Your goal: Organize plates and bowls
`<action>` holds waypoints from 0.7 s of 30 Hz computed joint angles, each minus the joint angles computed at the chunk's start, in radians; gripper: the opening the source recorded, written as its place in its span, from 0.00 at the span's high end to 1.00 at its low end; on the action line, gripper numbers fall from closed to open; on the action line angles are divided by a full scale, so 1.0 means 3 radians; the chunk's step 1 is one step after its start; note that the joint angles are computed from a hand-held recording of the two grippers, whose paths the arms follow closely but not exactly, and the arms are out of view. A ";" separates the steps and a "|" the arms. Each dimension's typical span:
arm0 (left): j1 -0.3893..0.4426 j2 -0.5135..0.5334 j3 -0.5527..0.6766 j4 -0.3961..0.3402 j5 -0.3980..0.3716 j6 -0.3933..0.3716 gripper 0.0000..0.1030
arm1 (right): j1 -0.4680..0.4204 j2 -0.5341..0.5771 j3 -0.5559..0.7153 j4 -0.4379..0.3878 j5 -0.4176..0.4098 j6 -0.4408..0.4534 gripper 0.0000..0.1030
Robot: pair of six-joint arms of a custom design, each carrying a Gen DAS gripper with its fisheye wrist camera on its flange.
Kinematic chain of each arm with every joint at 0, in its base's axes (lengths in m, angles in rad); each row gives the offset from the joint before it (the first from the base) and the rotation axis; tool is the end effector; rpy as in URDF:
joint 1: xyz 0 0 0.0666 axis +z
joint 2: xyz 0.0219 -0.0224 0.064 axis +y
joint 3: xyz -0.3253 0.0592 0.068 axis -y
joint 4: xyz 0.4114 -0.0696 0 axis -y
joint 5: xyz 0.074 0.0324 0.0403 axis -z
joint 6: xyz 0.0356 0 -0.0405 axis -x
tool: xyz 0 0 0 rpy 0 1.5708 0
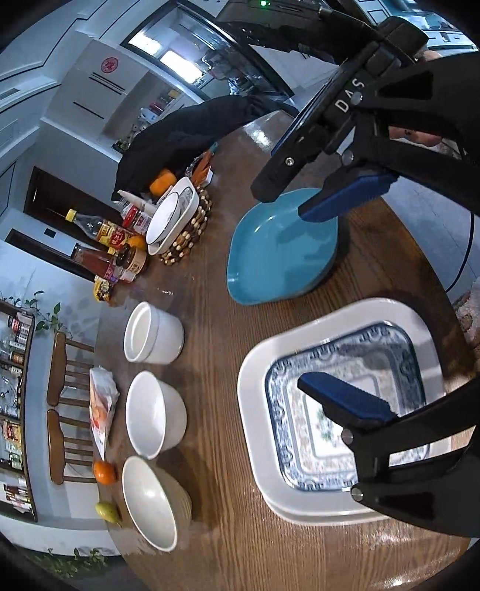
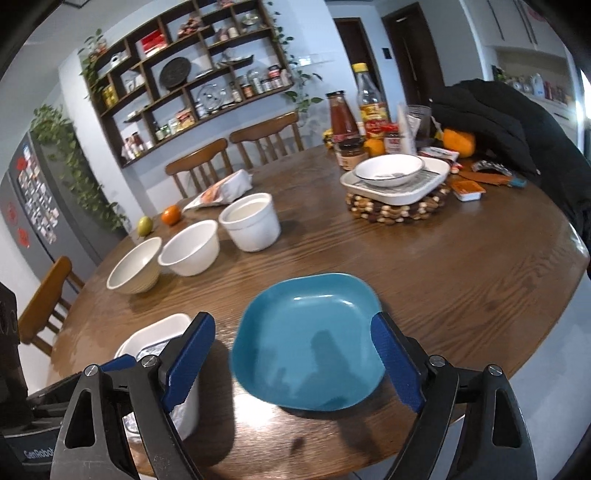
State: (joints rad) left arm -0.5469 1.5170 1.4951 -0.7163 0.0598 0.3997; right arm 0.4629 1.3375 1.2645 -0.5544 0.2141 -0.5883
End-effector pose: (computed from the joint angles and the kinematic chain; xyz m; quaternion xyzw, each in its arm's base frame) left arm 0.4808 -0.2957 0.3762 0.0793 0.9108 -0.2086 0.3473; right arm 0.4609 0.2211 0.3688 0.1040 0.8809 0.1444 0.4386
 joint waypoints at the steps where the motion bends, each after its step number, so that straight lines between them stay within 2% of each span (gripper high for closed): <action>1: -0.0012 0.0024 0.0022 -0.0001 0.0005 -0.0007 0.20 | -0.0018 -0.0007 -0.0012 -0.0005 -0.0009 -0.0021 0.15; 9: -0.0075 0.0277 0.0268 -0.0131 0.0170 -0.0078 0.21 | -0.0178 -0.0062 -0.0137 0.0033 -0.0155 -0.0164 0.15; 15: -0.0118 0.0342 0.0334 -0.0111 0.0002 -0.0121 0.21 | -0.0290 -0.0025 -0.0194 0.0110 -0.0415 -0.0242 0.15; 21: -0.0131 0.0397 0.0400 -0.0090 0.0140 -0.0114 0.25 | -0.0332 -0.0057 -0.0254 0.0210 -0.0473 -0.0256 0.15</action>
